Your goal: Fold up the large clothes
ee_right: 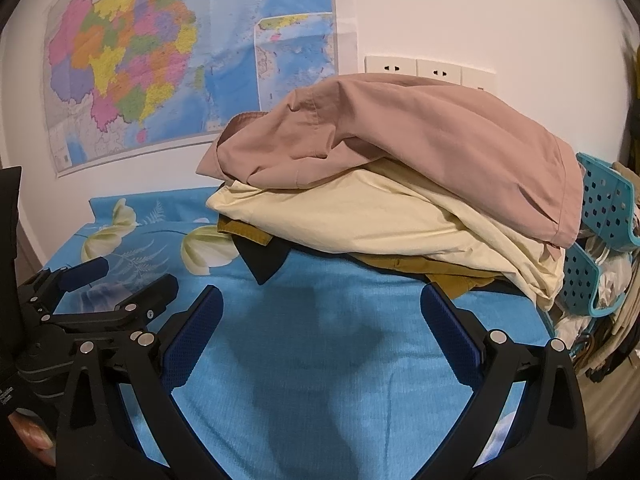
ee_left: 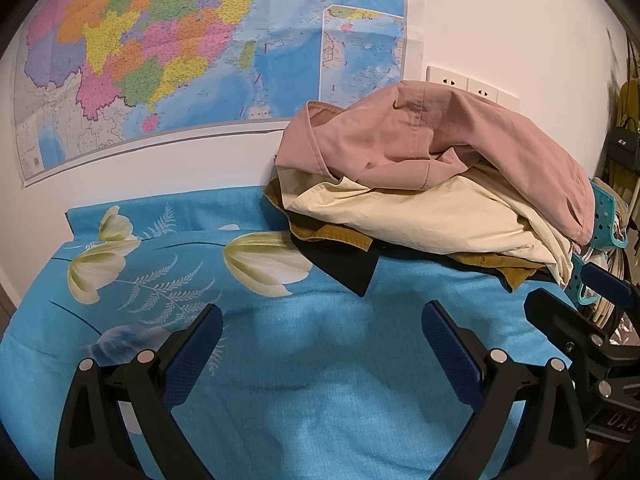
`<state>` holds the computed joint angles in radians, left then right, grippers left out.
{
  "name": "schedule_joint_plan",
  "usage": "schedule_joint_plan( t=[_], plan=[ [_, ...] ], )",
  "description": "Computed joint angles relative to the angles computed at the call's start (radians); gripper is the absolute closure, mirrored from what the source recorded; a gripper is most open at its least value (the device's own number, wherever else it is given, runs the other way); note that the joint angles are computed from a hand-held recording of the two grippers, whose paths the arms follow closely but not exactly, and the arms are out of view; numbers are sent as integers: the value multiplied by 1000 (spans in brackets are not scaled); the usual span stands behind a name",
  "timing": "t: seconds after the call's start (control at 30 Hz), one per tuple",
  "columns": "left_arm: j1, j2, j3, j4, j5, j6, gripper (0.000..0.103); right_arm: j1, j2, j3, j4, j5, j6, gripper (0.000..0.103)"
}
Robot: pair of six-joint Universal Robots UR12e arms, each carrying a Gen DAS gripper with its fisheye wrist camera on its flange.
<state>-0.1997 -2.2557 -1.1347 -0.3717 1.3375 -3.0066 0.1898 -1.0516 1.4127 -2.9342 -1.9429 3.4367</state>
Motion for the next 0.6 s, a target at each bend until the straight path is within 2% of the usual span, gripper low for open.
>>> schedule_joint_plan(
  t=[0.4, 0.6],
  plan=[
    [0, -6, 16, -9, 3, 0, 7, 2, 6, -8, -14, -8, -30, 5],
    [2, -12, 26, -12, 0, -7, 7, 4, 11, -4, -57, -5, -69, 5]
  ],
)
